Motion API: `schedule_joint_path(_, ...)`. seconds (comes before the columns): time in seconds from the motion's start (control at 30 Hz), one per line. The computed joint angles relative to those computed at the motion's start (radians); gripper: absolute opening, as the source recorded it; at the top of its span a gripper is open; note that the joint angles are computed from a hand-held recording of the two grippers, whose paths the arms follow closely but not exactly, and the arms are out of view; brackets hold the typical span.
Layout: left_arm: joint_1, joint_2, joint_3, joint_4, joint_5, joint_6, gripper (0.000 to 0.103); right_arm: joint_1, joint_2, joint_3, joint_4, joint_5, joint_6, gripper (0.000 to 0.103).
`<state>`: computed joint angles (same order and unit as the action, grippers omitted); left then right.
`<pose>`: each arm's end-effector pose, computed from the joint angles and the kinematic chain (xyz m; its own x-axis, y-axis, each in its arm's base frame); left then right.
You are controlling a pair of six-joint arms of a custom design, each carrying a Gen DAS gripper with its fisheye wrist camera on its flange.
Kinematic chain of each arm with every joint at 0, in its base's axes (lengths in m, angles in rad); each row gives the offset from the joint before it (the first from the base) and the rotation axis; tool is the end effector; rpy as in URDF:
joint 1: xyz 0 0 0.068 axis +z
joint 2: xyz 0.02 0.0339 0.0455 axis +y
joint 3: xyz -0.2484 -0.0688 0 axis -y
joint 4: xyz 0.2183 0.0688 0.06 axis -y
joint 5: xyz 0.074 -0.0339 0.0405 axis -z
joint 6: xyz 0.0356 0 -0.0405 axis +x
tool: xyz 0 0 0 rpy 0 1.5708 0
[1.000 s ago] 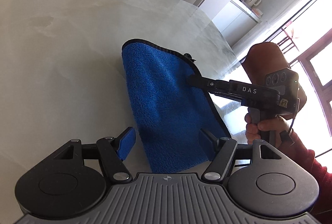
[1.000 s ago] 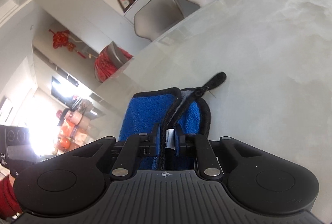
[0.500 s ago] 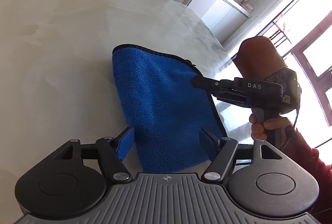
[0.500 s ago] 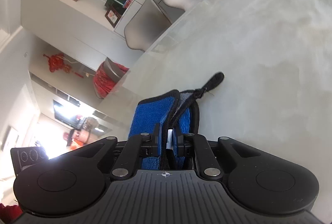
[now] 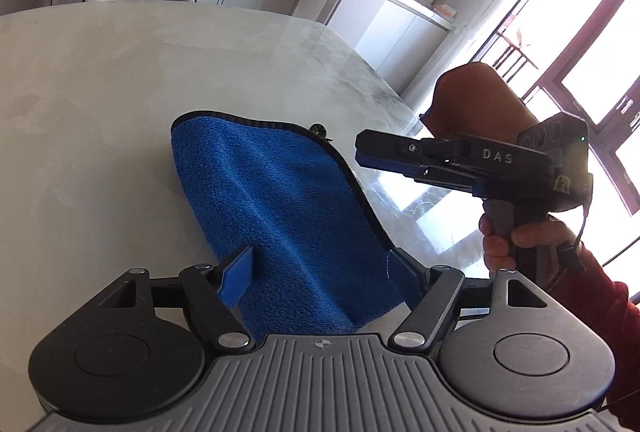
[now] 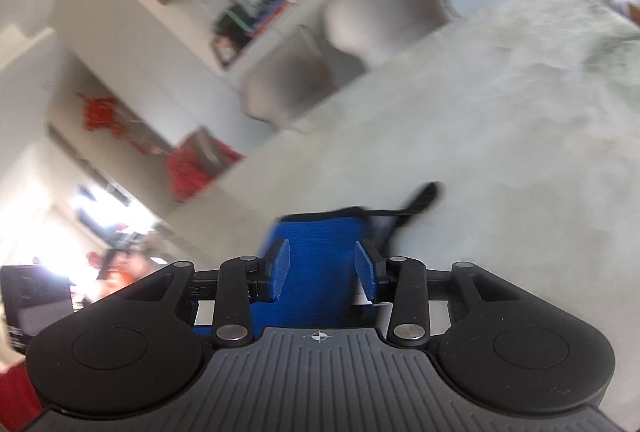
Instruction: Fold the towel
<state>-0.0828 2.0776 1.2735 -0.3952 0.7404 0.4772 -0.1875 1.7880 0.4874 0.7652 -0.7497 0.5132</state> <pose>0.3684 -0.0547 0.1216 -0.6847 0.3970 -0.6112 0.6975 0.6001 -0.3916 0.2754 -0.0276 0.1107 -0.6524 0.4895 -0.5786 -0.1367 0.6749 0.7251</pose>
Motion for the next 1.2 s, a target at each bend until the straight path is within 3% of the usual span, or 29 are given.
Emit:
schedule_joint_path(0.17,0.015,-0.096,-0.081,0.075,-0.032,0.023,0.076,0.031,0.075,0.033,-0.033,-0.077,0.004,0.044)
schedule_joint_path(0.27,0.009,-0.088,-0.055,0.007,0.034,0.082,0.078,0.031,0.127,0.055,-0.051,-0.052,0.005,0.044)
schedule_joint_path(0.33,-0.009,-0.06,-0.032,-0.05,0.051,0.116,0.078,0.003,0.167,0.04,0.054,-0.057,0.067,0.044)
schedule_joint_path(0.47,-0.041,0.046,0.041,-0.169,-0.027,0.099,0.077,-0.036,0.179,0.036,0.073,-0.063,0.068,0.043)
schedule_joint_path(0.57,-0.018,0.023,0.002,-0.165,-0.011,0.115,0.077,-0.032,0.111,-0.005,0.04,-0.028,0.055,0.046)
schedule_joint_path(0.63,0.007,-0.002,0.001,-0.202,0.025,0.131,0.078,-0.017,0.044,-0.046,0.031,-0.016,0.044,0.054)
schedule_joint_path(0.77,0.046,-0.01,0.009,-0.273,0.129,0.202,0.082,0.021,0.093,-0.2,0.418,-0.073,0.298,0.064)
schedule_joint_path(0.87,0.029,0.011,0.004,-0.289,0.072,0.225,0.082,0.042,0.216,-0.271,0.66,-0.065,0.449,0.065)
schedule_joint_path(1.0,0.043,0.034,-0.022,-0.264,0.038,0.233,0.081,0.034,0.236,-0.312,0.653,-0.037,0.435,0.06)
schedule_joint_path(1.1,0.059,0.061,0.032,-0.339,0.042,0.261,0.081,0.012,0.14,-0.332,0.555,-0.005,0.389,0.063)
schedule_joint_path(1.2,0.068,0.051,0.047,-0.319,0.086,0.282,0.081,0.001,0.054,-0.326,0.487,0.008,0.352,0.064)
